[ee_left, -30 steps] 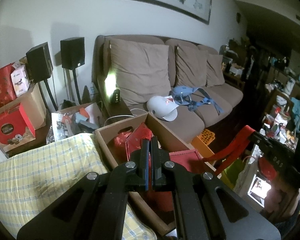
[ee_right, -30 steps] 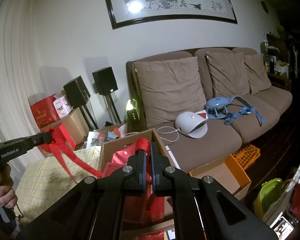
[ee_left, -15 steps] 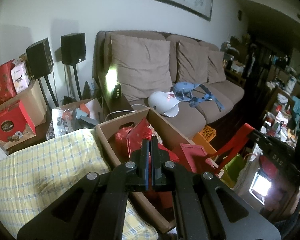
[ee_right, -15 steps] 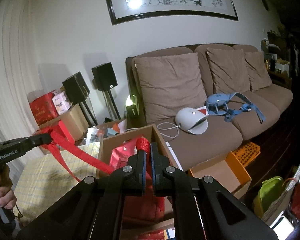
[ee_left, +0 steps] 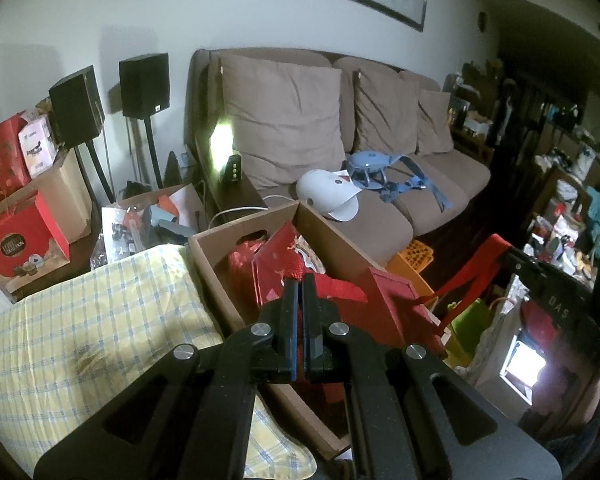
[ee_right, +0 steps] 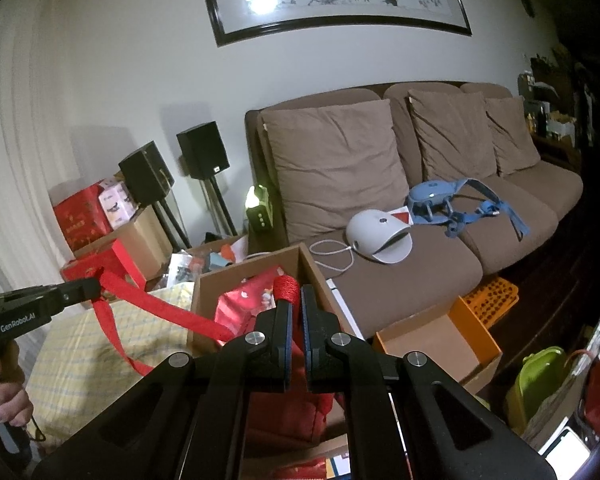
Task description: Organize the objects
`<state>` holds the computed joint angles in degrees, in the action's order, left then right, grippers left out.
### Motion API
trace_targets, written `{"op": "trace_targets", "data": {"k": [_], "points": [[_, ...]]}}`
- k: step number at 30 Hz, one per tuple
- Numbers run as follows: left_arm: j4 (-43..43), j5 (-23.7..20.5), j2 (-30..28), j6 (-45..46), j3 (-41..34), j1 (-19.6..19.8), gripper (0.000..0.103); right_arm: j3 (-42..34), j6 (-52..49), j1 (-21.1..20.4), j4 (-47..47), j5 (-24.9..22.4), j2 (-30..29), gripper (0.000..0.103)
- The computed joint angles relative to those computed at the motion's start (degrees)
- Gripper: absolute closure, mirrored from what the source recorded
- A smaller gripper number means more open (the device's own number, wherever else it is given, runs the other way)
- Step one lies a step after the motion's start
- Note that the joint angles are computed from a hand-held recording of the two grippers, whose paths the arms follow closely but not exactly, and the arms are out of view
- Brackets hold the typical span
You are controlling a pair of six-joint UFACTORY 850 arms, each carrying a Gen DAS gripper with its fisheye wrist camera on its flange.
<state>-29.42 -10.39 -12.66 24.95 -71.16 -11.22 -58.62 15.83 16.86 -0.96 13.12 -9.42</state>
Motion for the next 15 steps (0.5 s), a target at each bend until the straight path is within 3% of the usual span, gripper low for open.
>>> {"op": "trace_targets", "data": {"k": [15], "points": [[1.6,-1.7,-2.0,-1.1,-0.6,-0.9,0.101,-1.2,-0.5,-0.6,1.4,-1.9,-1.6,0.099]]}}
